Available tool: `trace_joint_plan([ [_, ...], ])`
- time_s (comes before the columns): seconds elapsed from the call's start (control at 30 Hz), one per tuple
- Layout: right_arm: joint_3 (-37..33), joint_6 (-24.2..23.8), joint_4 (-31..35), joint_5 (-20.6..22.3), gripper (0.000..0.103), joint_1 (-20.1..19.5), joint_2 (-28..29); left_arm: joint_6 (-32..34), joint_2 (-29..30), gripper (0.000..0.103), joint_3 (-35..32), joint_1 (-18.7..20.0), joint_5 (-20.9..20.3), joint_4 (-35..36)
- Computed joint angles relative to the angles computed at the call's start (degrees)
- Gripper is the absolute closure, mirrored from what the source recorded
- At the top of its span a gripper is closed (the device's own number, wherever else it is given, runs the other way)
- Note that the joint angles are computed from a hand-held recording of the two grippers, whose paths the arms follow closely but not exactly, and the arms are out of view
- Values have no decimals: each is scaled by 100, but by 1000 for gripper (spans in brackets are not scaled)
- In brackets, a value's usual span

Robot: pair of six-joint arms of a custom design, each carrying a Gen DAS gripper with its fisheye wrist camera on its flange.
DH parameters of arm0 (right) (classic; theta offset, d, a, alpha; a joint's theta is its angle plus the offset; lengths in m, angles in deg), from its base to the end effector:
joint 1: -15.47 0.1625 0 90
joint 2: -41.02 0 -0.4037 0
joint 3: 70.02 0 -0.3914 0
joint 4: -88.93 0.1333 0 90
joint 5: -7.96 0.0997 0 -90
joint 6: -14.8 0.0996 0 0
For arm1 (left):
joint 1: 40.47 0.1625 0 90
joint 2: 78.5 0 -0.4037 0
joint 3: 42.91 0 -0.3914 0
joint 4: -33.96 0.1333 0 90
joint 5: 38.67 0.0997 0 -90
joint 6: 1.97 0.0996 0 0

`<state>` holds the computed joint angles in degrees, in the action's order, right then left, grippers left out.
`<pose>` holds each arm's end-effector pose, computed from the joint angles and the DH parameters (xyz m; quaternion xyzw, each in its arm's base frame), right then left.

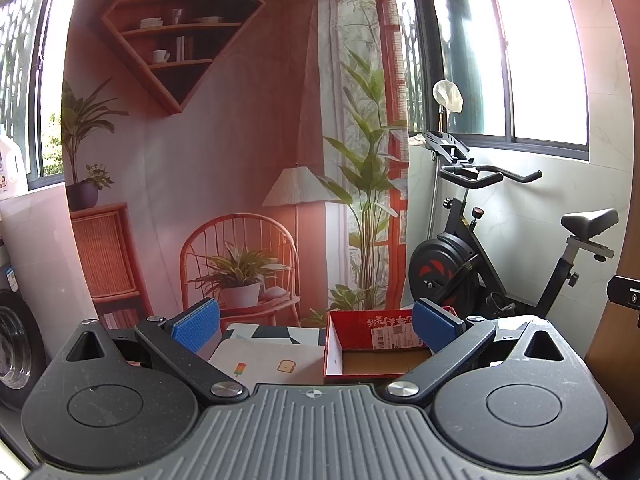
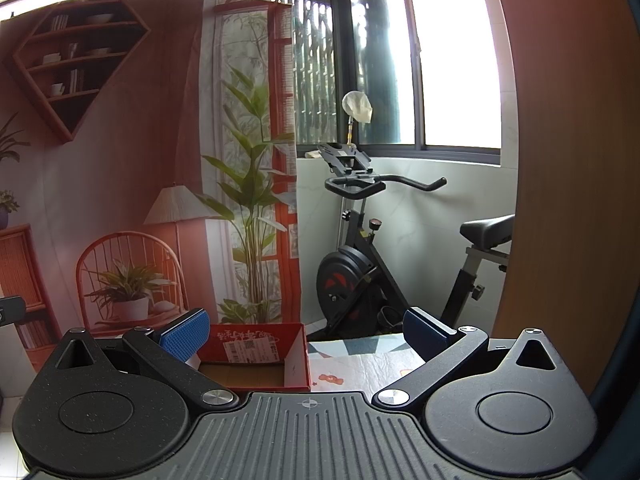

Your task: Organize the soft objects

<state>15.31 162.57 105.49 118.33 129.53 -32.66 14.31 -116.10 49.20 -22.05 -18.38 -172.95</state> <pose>0.3069 -0.4455 0.3389 0.3183 -0.7875 0.4933 0.1874 -0.4622 -0.3929 0.1945 0.0330 0.6470 -0.5880 0.4844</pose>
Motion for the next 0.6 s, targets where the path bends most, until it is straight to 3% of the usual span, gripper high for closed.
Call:
trace_joint_plan([
  [0.37,-24,59,-67,-1,0,35,87,-16,-17,0,42,27,24,19],
  [0.6,220,398,32,-1154,0,-513,-93,-473,-32,0,280,241,265,208],
])
